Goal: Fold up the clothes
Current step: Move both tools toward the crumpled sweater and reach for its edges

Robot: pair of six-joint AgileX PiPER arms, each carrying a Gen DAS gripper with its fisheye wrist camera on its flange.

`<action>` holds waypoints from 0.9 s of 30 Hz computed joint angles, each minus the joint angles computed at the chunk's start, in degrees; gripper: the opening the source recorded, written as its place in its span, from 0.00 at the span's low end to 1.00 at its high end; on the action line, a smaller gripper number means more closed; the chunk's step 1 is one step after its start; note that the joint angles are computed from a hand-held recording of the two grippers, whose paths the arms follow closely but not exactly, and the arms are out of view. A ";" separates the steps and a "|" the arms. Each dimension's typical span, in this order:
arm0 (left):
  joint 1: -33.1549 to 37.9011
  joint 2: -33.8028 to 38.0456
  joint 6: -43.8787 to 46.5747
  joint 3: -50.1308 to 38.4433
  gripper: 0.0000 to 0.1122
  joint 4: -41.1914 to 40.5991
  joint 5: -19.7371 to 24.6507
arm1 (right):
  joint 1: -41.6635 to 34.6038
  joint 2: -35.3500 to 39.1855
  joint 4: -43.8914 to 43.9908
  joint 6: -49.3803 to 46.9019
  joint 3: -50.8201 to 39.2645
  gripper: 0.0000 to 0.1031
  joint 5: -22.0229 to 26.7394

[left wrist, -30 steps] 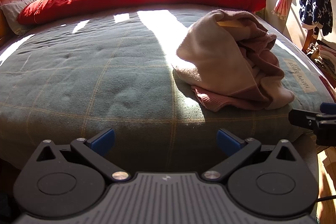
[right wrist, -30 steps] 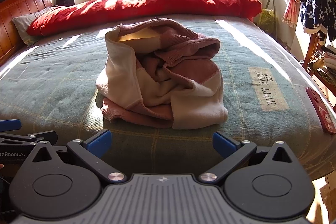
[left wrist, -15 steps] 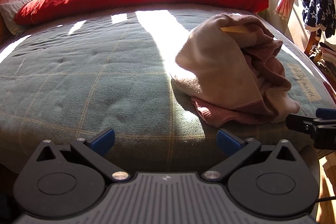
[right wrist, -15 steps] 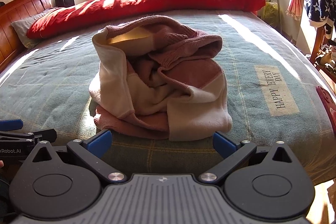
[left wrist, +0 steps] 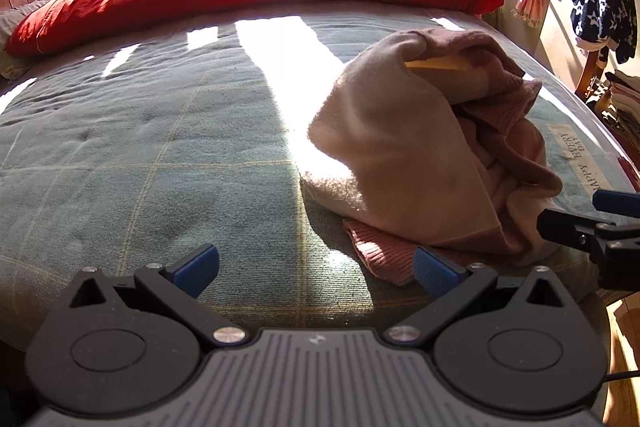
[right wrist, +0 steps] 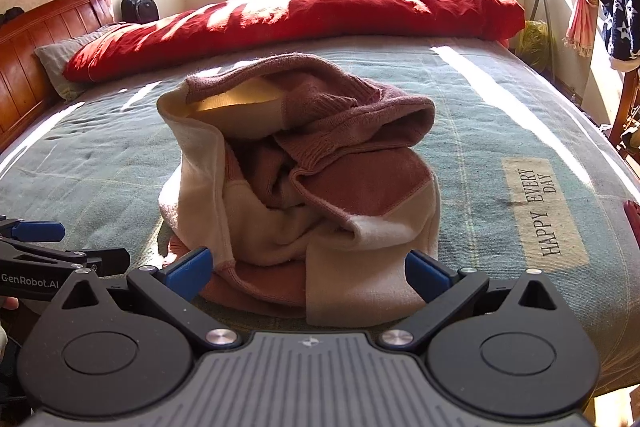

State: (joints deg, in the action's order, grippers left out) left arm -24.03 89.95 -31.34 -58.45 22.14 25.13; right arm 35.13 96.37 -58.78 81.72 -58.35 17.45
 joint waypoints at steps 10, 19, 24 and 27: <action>-2.24 2.93 8.18 -5.63 0.91 -0.05 -1.21 | -4.61 2.82 2.15 -3.58 -1.08 1.00 -5.77; -3.97 10.93 25.84 -21.65 0.91 -7.30 2.62 | -8.17 2.27 -3.25 2.93 2.28 1.00 -9.80; -4.69 19.48 30.60 -32.53 0.91 -7.27 5.02 | -9.64 1.51 -8.89 9.10 4.13 1.00 -11.85; -3.65 24.77 32.87 -37.88 0.91 -8.25 7.26 | -10.28 1.39 -12.15 12.45 4.80 1.00 -12.47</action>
